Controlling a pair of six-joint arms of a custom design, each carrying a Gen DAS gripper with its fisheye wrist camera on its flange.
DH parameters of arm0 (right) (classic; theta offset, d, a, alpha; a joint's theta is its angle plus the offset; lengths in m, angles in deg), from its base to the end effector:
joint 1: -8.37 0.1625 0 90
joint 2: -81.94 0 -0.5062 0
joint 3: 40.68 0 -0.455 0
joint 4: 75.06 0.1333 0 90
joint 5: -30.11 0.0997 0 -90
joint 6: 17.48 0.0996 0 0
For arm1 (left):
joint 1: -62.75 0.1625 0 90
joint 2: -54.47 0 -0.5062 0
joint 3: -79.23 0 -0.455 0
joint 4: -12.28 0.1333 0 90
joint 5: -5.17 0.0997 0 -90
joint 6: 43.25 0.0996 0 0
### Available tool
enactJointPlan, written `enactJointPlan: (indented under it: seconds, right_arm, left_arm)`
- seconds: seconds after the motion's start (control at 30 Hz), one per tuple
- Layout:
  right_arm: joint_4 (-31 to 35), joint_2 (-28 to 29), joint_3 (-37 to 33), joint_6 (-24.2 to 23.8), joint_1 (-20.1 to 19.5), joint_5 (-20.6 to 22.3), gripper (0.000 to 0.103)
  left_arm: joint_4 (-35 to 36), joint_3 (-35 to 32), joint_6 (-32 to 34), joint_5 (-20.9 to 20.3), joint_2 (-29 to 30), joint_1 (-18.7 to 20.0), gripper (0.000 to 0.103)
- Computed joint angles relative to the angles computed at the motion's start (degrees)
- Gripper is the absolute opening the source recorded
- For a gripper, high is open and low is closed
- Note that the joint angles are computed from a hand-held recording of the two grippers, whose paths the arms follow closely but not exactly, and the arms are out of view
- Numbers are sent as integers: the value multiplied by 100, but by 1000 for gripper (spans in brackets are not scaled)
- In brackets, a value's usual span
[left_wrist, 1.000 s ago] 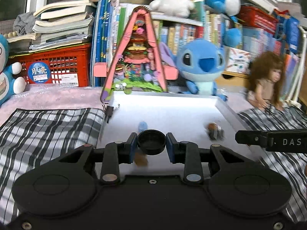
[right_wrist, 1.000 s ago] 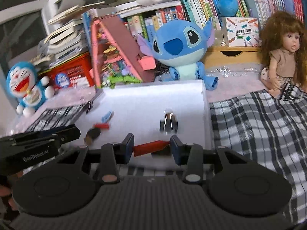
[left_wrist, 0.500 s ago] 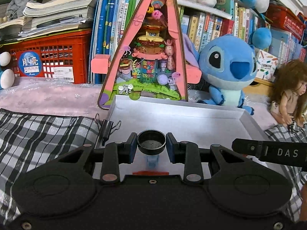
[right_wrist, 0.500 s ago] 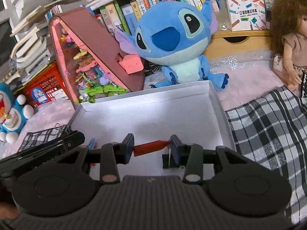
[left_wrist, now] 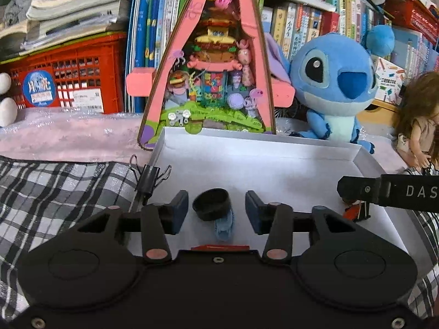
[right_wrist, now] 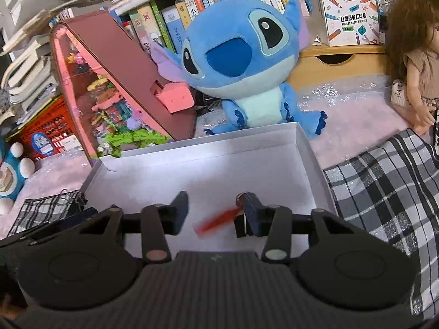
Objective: Organize rigid objects
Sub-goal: 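Carry the black ring and red crayon in both grippers over the tray, then open the left gripper dropping the ring while the right gripper releases the crayon, then grasp the second blue shoe piece with the left gripper while the right gripper grasps the black disc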
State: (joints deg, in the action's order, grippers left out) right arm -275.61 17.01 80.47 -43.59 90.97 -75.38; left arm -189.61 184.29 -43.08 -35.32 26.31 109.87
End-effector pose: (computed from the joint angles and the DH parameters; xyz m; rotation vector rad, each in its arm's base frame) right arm 0.0281 -0.6123 0.2679 0.2254 -2.4015 1.0880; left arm -0.3015 -0.6319 -0.0376 0.5401 2.2928 -1.0757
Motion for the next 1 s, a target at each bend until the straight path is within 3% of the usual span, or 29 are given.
enactJointPlan:
  seconds: [0.17,0.47,0.73,1.0]
  right_arm:
    - [-95,-189,208,-178,-26,255,68]
    - [-318,-649,770,-660,-95,690,76]
    - [-630,-1255,1582,-1304,-293,1112,82]
    - [-965,-1970,2569,-1988,-790,1711,85]
  left_arm:
    - [-306,242,173,70,-95,-160,58]
    - [-652,904,172,351,-333,-590,70]
    - [-868,1850,-227,342,-598,-1106,73]
    - [-1111,2736,-967,358,-650,-1695,75]
